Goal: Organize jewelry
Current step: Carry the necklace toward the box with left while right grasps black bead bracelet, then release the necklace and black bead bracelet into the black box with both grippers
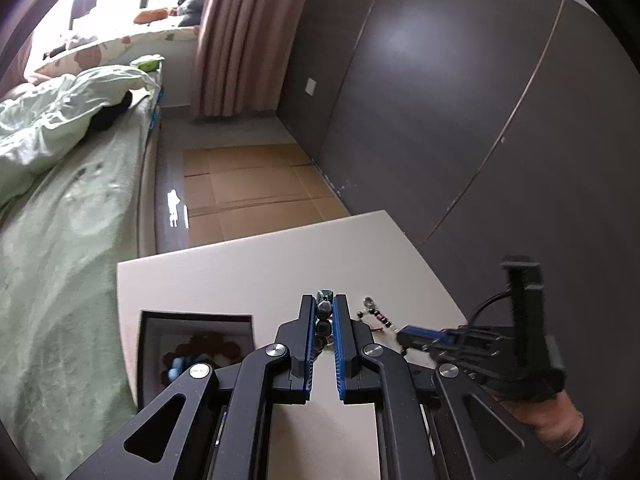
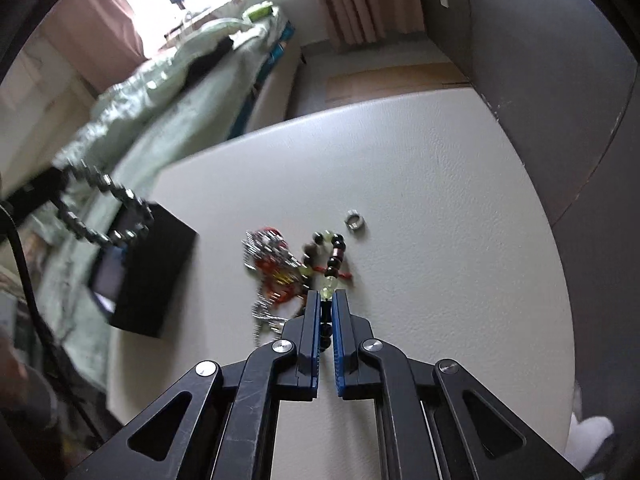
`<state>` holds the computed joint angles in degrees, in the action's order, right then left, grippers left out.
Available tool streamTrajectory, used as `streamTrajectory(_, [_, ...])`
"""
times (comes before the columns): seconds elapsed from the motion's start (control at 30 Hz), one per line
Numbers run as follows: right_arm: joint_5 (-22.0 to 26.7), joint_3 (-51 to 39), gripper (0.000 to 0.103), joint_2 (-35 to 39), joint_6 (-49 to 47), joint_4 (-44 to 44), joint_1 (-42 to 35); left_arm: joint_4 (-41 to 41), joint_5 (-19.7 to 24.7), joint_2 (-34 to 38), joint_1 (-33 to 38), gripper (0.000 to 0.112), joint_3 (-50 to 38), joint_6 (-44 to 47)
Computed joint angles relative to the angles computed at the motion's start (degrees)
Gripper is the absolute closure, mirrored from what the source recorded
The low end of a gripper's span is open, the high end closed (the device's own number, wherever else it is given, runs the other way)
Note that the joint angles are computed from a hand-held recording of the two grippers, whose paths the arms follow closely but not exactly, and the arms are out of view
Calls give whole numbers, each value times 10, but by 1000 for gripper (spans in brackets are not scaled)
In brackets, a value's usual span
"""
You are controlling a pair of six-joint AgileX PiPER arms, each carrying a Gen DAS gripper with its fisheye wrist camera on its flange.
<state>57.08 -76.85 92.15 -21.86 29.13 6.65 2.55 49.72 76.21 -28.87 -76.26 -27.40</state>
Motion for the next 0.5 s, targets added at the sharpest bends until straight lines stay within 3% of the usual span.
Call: streamTrajectory(0.5, [19, -65, 96, -54, 41, 22, 56, -45, 5, -83, 85, 104, 81, 44])
